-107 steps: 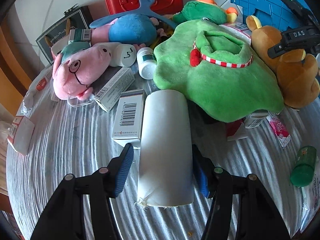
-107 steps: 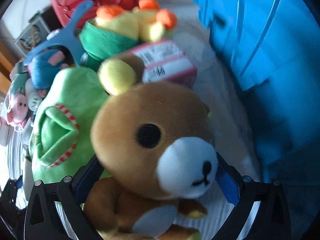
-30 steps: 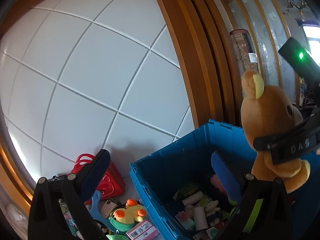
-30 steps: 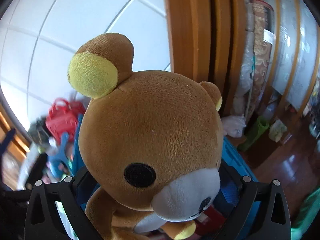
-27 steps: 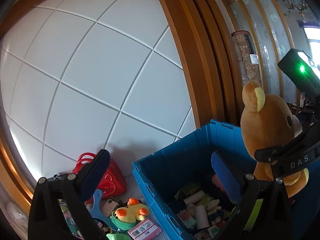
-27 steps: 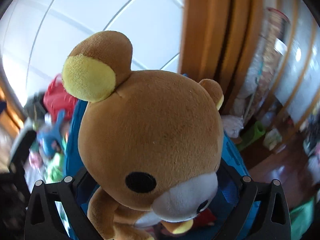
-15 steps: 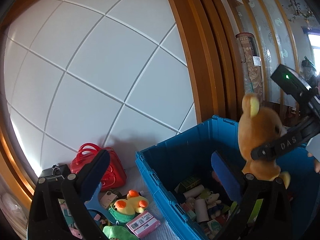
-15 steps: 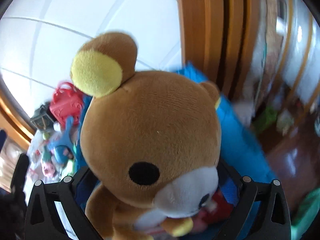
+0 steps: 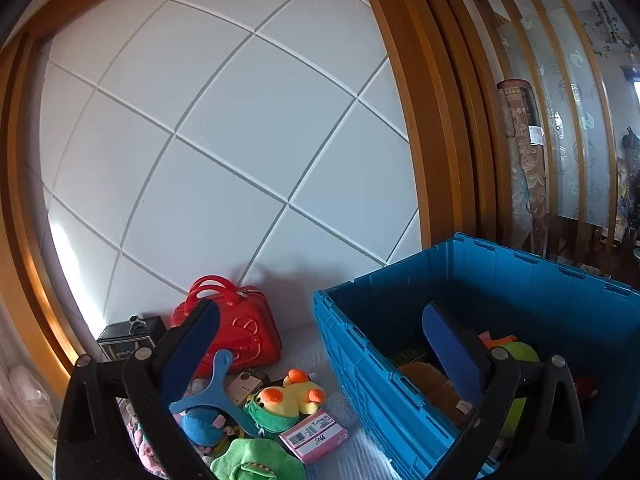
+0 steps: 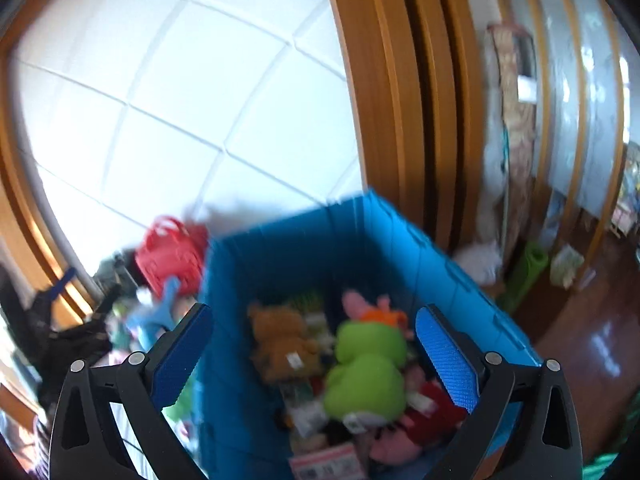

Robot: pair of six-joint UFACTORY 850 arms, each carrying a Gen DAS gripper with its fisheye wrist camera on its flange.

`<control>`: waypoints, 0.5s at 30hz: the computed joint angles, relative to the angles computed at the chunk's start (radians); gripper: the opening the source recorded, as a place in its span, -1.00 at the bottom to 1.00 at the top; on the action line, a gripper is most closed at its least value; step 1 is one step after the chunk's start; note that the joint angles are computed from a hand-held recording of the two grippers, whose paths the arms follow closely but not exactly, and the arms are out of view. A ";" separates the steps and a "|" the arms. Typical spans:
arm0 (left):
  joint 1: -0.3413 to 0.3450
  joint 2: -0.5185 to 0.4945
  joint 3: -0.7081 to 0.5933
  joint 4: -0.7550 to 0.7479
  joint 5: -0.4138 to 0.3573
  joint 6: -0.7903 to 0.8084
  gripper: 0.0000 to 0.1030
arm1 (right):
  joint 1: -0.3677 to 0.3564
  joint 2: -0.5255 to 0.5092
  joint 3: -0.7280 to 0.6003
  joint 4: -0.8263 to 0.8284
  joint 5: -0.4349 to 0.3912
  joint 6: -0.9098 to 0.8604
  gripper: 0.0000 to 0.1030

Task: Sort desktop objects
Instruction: 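Move both open tools back over the pile on the bed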

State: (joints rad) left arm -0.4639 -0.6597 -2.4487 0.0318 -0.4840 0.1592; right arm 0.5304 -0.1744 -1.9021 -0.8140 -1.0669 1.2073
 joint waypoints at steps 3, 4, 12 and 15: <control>0.021 0.039 0.069 -0.018 0.029 0.023 1.00 | 0.079 -0.005 0.003 -0.124 -0.013 0.061 0.99; 0.028 0.047 0.083 -0.018 0.035 0.026 1.00 | 0.100 -0.014 -0.004 -0.153 -0.021 0.065 0.99; 0.135 0.089 0.166 -0.180 0.055 0.191 1.00 | 0.227 -0.172 -0.179 -0.317 -0.064 0.069 0.99; 0.187 0.093 0.180 -0.275 0.043 0.292 1.00 | 0.239 -0.266 -0.295 -0.287 -0.059 0.047 0.99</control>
